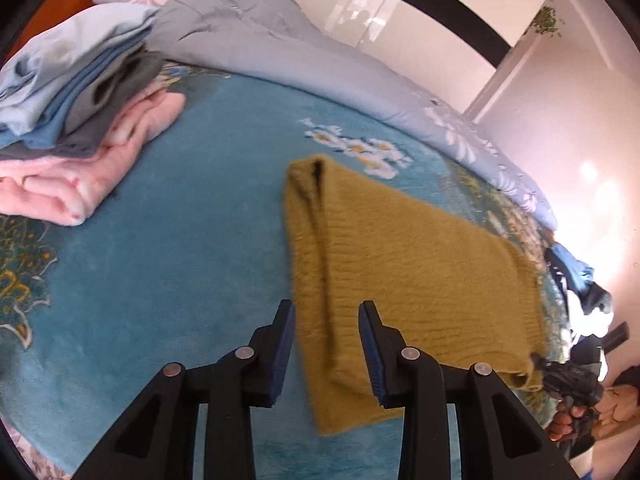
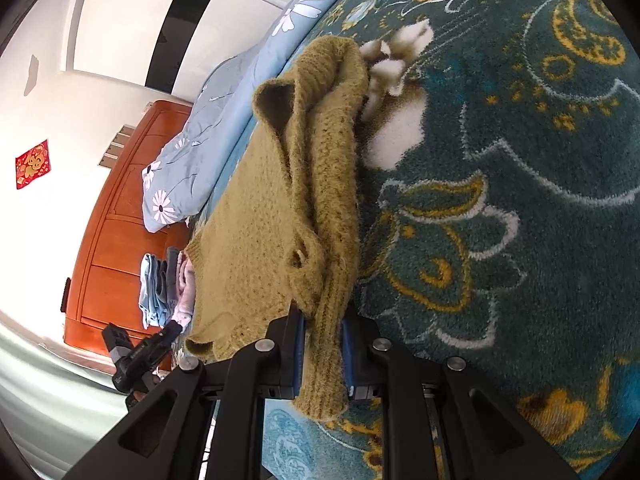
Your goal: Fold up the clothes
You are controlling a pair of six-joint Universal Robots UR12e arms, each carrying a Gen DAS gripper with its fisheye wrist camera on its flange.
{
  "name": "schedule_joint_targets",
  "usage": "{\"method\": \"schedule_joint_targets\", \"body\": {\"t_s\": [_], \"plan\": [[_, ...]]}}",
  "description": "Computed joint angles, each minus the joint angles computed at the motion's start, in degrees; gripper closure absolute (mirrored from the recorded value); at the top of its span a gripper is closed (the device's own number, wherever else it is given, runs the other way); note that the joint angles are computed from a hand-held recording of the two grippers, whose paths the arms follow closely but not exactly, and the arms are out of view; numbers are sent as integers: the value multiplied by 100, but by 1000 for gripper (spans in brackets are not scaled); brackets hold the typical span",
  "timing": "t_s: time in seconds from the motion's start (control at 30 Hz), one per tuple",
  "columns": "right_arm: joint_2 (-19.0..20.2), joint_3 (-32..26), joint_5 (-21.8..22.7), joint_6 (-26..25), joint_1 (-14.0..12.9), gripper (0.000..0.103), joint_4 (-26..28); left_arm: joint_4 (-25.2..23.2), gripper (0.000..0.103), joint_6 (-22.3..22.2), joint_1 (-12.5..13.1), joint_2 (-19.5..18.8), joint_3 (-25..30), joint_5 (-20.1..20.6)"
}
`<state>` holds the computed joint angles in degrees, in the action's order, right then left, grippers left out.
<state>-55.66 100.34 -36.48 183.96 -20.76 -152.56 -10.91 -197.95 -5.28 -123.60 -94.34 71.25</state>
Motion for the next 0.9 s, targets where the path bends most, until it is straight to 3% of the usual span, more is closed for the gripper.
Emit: {"method": "schedule_joint_targets", "body": {"t_s": [0.13, 0.3, 0.47, 0.67, 0.8, 0.9], "plan": [[-15, 21, -96, 137, 18, 86, -111, -311, 67, 467, -364, -345, 625, -538], [-8, 64, -109, 388, 15, 83, -345, -1060, 68, 1046, -858, -712, 1183, -141], [16, 40, -113, 545, 10, 79, -442, -928, 70, 825, -919, -713, 1025, -122], [113, 12, -28, 1226, -1, 74, -871, -701, 70, 631, -934, -747, 961, -145], [46, 5, -335, 1513, 61, 76, -947, -599, 70, 651, -971, -785, 966, -42], [-110, -51, -674, 1327, 153, 80, -740, -469, 70, 666, -973, -797, 933, -41]]}}
